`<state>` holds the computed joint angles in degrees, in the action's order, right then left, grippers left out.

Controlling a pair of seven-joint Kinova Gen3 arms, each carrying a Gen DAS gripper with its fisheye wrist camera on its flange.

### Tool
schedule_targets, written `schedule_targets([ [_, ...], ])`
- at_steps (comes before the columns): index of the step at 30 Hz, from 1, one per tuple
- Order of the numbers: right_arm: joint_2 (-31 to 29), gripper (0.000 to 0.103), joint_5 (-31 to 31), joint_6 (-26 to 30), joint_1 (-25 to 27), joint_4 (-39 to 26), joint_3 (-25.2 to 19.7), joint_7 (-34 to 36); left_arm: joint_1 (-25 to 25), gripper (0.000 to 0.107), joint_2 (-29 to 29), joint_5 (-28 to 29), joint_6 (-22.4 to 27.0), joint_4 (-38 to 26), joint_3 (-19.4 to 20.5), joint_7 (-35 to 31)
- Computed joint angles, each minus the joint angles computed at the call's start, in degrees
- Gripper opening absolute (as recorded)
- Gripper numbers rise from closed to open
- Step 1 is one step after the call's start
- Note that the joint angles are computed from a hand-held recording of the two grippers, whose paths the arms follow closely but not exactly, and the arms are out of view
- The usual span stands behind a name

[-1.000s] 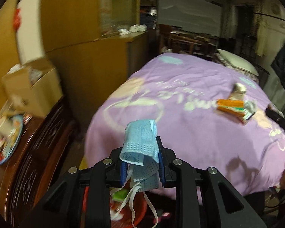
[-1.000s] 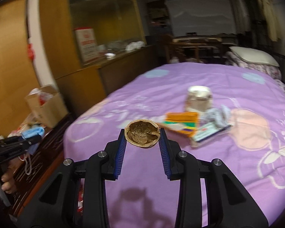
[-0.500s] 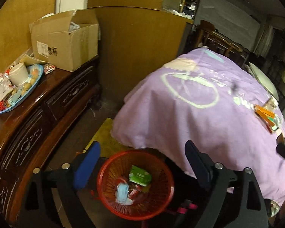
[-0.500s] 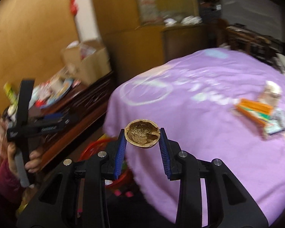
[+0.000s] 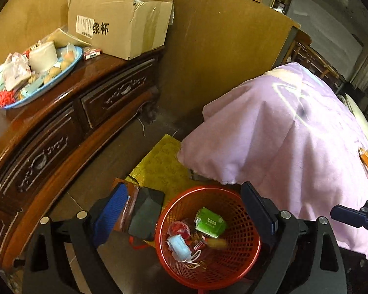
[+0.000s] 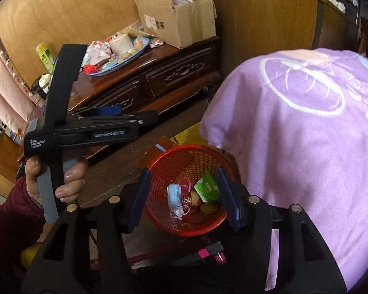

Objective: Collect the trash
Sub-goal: 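Carry mask and walnut shell to the wastebasket, opening both tools over it, then move both open tools back toward the orange medicine box on the bedspread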

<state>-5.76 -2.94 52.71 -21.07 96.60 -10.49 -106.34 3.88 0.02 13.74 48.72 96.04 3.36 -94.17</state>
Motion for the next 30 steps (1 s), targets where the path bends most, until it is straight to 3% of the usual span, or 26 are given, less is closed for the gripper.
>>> schedule_targets([
  [4, -1.87, 0.055, 0.25, -0.94, 1.12, 1.31, 0.51, -2.47, 1.02, 0.092, -0.80, -2.58, -0.57, -0.07, 0.86, 1.90],
  [11, -11.41, 0.058, 4.04, -2.71, 5.16, 5.95, -0.57, -8.15, 4.53, 0.092, -4.70, -6.87, -0.96, -1.27, 3.36, 4.72],
  [20, -26.74, 0.067, 6.40, -1.77, 13.73, 10.75, 1.18, -9.78, 10.95, 0.096, -8.29, -16.89, -0.69, -4.87, 11.36, 11.60],
  [24, -30.84, 0.074, 7.46, -1.73, 18.99, 11.98, 3.26, -9.67, 14.46, 0.097, -6.54, -21.72, -0.15, -7.58, 14.98, 15.29],
  [30, -32.63, 0.078, 9.95, -3.03, 27.07, 14.26, 8.83, -9.66, 22.87, 0.097, 1.80, -30.76, 1.72, -14.29, 18.55, 20.79],
])
